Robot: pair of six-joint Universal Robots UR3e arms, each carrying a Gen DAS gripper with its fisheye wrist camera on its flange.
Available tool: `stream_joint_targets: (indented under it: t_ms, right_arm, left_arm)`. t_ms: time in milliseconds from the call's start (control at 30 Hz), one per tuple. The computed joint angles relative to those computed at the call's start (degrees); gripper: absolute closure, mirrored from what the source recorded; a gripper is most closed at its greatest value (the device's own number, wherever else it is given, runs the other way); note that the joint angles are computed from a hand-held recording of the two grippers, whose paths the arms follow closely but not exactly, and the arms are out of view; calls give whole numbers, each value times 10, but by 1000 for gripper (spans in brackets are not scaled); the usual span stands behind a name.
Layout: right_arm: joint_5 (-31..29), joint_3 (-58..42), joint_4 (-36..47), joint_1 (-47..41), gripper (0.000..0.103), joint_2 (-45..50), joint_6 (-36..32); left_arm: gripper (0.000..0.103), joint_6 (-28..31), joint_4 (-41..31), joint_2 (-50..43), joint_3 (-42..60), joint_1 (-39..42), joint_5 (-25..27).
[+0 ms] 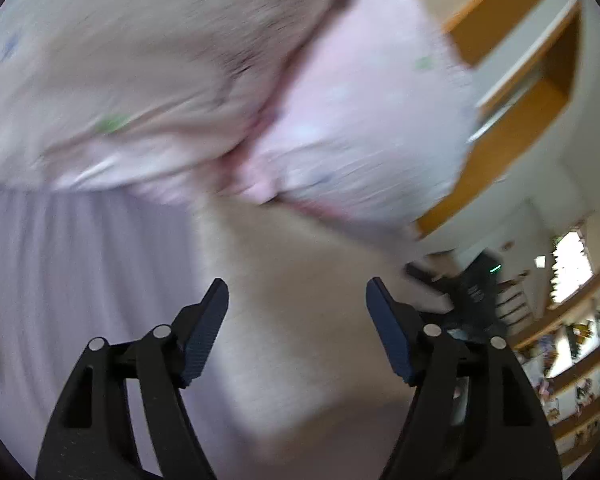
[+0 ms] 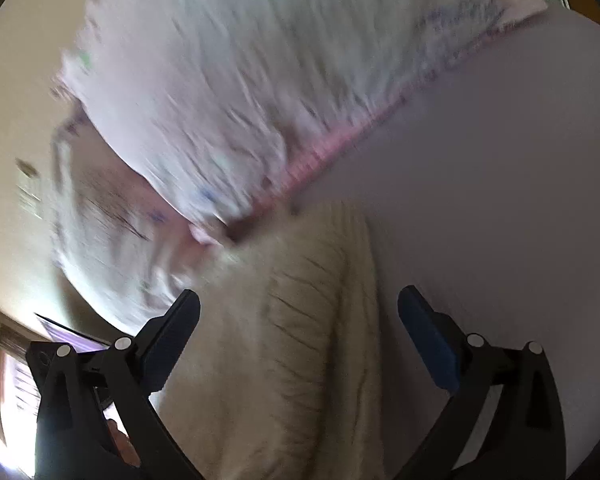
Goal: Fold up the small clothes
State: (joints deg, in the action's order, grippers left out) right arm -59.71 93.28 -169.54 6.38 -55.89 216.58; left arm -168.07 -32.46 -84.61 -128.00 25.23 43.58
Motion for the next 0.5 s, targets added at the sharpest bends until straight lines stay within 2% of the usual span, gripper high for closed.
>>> stream_joint_targets:
  t_ms: [33,133,167,200,267,300,333,367,400,433,467,500]
  right_arm:
    - [-4,-13,22,4,2,5,-9]
    - [-11,-24,27,14,2,12,-28]
    - [-4,-23,19,13,6,16,-30]
    - [0,-22,11,14,17,20,-34]
    - [0,-24,9,16,32,27,-40]
    - [-8,-31,19,20,45,28,-44]
    - [9,-30,9,17,51,36,-41]
    - [31,-27,-7,11,59,42,-32]
    - [39,-17,-29,9,62,41,-28]
    - [39,-9,-40,8,63,37,-32]
    - [39,-3,-56,11,64,34,-31]
    - [55,5,-83,13,65,33,-29]
  left_arm:
    - [32,11,-24,-10,3,-3,14]
    - [30,2,-21,-75,24,-45,47]
    - [29,0,-15,-87,28,-50,48]
    - [28,-26,20,-114,39,-72,51]
    - [25,-74,68,-161,72,-106,58]
    - [25,-83,74,-166,73,-107,55]
    - [26,-96,93,-183,74,-107,50]
    - [35,-103,110,-195,72,-110,48]
    - [39,-115,138,-214,74,-117,44]
    - [51,-108,141,-213,71,-113,31]
    - [60,-75,105,-188,64,-90,11]
    - [62,-29,60,-158,51,-66,-16]
